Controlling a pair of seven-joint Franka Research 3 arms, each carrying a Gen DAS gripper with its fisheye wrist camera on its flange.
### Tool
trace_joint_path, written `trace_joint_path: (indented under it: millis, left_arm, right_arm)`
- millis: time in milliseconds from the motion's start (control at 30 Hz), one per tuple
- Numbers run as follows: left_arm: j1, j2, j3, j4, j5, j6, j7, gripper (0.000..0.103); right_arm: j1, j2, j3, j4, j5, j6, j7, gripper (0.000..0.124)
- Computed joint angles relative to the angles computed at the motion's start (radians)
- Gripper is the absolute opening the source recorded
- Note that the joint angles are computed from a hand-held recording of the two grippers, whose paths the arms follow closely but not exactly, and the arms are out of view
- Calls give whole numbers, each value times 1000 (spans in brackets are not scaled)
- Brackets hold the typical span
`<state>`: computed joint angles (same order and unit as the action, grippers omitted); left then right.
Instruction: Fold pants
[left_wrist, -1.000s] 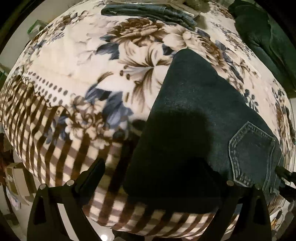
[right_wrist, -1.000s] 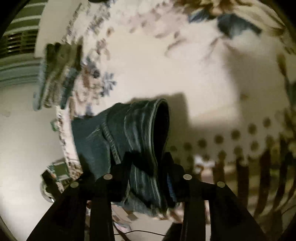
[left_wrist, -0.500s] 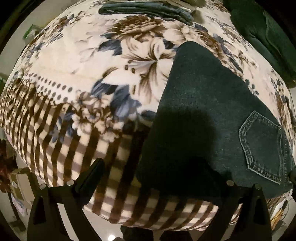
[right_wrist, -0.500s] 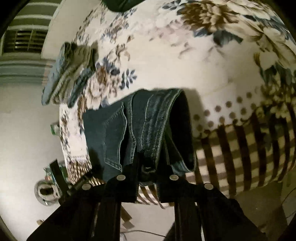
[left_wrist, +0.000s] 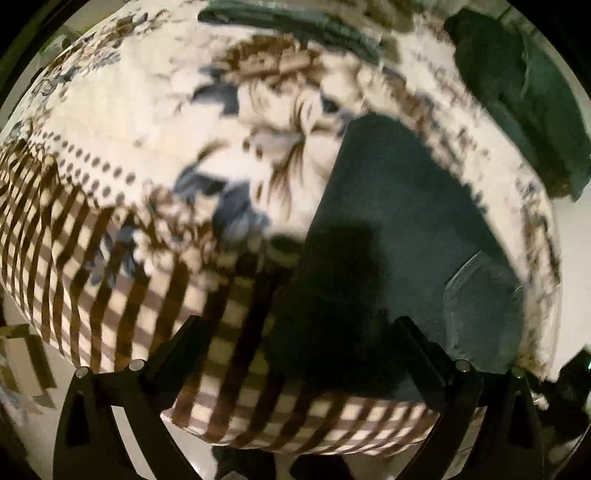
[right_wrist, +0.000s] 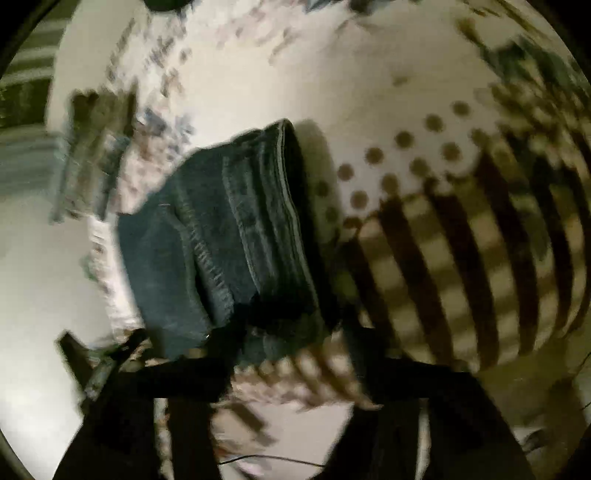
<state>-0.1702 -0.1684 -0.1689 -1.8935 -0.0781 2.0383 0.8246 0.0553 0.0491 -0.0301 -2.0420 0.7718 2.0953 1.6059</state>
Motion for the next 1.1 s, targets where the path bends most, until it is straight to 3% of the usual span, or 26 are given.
trace_joint_path:
  millis: [33,133,267,400,533,567,667,733,867,967,1000,1067,1100]
  left_arm:
    - [2,1,5,4,-11,11,7,103]
    - [10,38,18,28,-37,31,46,103]
    - [30,87,32,16,-114,72,118,103]
    - [46,99,38,-27,-239,120,200,103]
    - [55,109,35,-31,-286,140,255,103]
    - [56,114,34,-28,-291,142,261,103]
    - [63,112,36,-36,-323,144,288,103]
    - [66,110,37,-40,-341,146,300,103]
    - [71,102,40,-53,-371,156,321,103]
    - [72,105,41,-57,-387,161,337,103]
    - [73,105,41,-59,-392,162,342,103]
    - [74,102,42,-64,-401,165,355,103]
    - [73,101,41,-67,-402,169,358,103]
  right_arm:
    - [-3,-41,-2,-45,31,27,-10,74]
    - [3,-111,-12,-141,145,54,-48,74]
    - [35,-85,2,-208,298,122,-61,74]
    - [75,-1,41,-231,541,240,-124,77]
    - [94,-9,63,-270,888,335,-317,77]
    - [101,-10,65,-271,909,348,-322,77]
    - [120,13,73,-253,928,390,-312,75]
    - [136,29,83,-226,910,438,-295,58]
    - [147,-30,81,-218,851,515,-332,39]
    - [158,-29,80,-187,726,564,-320,38]
    - [151,-19,70,-188,688,543,-300,39]
    - [126,13,53,-193,676,441,-253,56]
    - [113,15,49,-203,692,406,-259,57]
